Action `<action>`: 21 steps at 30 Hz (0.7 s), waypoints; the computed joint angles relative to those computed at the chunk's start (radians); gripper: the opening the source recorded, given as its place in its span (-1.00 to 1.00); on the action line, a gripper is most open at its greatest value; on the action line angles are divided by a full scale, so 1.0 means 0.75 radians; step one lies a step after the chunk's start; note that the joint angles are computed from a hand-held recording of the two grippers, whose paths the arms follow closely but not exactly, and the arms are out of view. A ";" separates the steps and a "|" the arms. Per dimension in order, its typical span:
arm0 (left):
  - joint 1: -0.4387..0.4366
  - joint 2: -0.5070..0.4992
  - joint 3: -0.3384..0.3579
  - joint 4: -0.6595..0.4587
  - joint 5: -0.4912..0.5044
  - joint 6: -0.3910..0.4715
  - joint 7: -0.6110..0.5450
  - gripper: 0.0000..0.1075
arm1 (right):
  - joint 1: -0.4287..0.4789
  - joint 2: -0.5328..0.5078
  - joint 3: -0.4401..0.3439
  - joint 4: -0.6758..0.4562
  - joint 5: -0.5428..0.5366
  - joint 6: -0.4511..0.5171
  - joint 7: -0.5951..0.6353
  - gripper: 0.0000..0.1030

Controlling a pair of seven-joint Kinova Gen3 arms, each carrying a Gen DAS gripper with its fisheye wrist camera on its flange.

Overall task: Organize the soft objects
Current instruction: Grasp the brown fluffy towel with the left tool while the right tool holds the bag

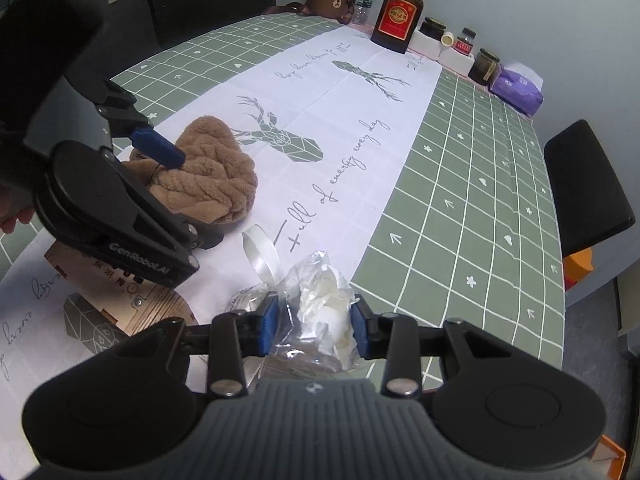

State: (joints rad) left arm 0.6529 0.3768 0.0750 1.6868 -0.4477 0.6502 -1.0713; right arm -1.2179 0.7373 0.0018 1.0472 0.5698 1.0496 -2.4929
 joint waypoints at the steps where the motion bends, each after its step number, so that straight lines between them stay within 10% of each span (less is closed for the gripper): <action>1: 0.009 0.016 -0.007 -0.016 -0.010 0.021 0.007 0.62 | 0.004 -0.003 -0.001 0.007 -0.005 -0.008 -0.008 -0.27; 7: 0.108 0.077 -0.062 -0.057 -0.174 0.090 0.088 0.58 | 0.006 -0.001 0.003 0.026 0.001 -0.030 -0.024 -0.27; 12: 0.232 0.137 -0.120 -0.087 -0.380 0.193 0.203 -0.01 | -0.006 0.006 0.007 0.022 0.012 -0.022 -0.027 -0.27; 21: 0.250 0.117 -0.078 -0.065 -0.515 0.249 0.236 -0.25 | -0.017 0.004 0.012 0.020 0.024 0.004 -0.053 -0.28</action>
State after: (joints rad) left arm 0.8400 0.4647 0.0167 1.6384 -0.8340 0.8368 -0.8941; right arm -1.2306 0.7405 0.0107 1.0622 0.5879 1.0524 -2.5326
